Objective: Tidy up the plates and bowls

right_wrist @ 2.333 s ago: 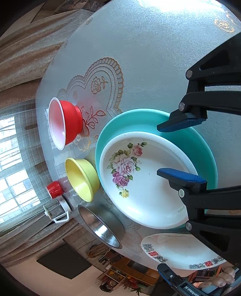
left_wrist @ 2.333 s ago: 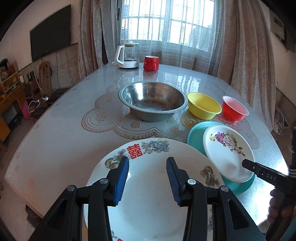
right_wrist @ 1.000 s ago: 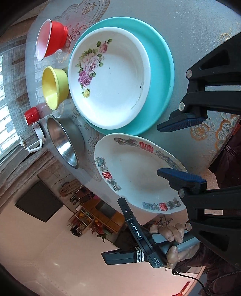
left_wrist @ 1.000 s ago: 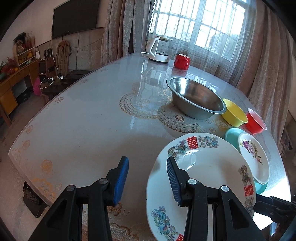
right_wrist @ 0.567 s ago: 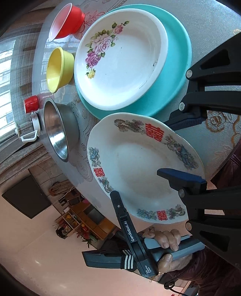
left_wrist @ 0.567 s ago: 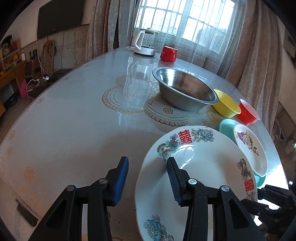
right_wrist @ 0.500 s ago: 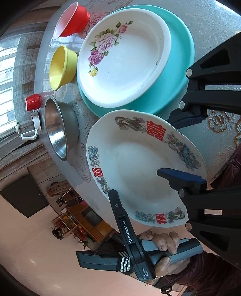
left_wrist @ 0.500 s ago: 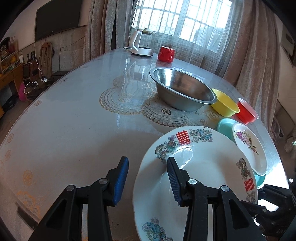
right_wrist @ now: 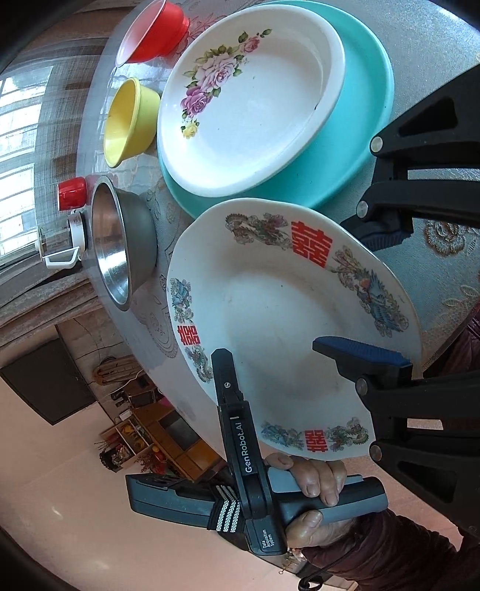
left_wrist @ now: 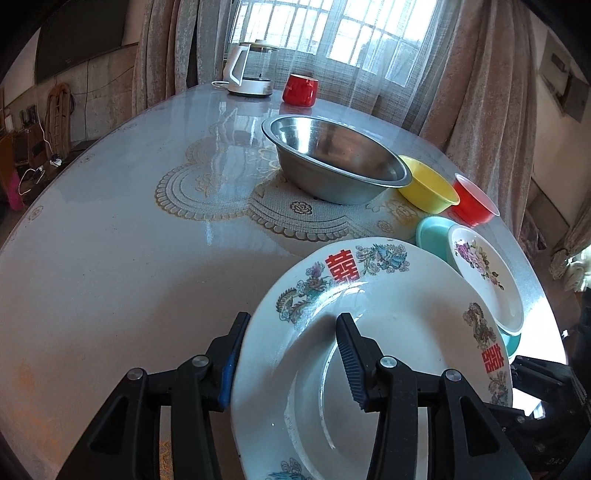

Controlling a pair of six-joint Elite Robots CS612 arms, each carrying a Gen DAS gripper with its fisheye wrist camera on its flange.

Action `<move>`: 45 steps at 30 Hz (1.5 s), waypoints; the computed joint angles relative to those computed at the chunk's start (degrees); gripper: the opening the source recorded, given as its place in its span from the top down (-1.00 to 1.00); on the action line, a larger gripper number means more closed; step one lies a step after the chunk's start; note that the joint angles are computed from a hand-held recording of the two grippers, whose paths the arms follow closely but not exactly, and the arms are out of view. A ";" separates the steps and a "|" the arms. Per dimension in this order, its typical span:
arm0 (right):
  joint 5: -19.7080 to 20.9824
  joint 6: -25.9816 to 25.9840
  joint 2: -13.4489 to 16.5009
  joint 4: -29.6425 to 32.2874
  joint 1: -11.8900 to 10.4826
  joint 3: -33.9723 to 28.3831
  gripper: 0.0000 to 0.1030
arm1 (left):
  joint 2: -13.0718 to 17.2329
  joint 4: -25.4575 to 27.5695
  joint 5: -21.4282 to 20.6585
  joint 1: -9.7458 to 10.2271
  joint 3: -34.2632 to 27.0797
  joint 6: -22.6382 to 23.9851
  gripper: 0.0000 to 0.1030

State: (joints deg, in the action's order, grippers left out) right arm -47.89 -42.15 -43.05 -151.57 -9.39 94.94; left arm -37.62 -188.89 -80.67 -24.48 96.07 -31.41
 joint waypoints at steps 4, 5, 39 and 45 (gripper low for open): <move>1.65 0.70 0.32 1.44 -0.33 -0.51 0.14 | 0.20 -0.41 -0.32 0.07 -0.19 1.02 0.06; 2.20 0.98 0.46 2.29 -0.43 -0.83 0.14 | 0.17 -0.34 -0.41 0.11 -0.19 1.41 0.06; -0.45 4.09 0.12 -2.41 0.11 -0.65 0.40 | -2.12 -4.96 0.07 -1.03 5.58 1.73 0.28; -1.64 4.62 -0.32 -7.36 -0.14 0.48 0.42 | -1.81 -6.25 0.78 -1.72 5.30 2.95 0.28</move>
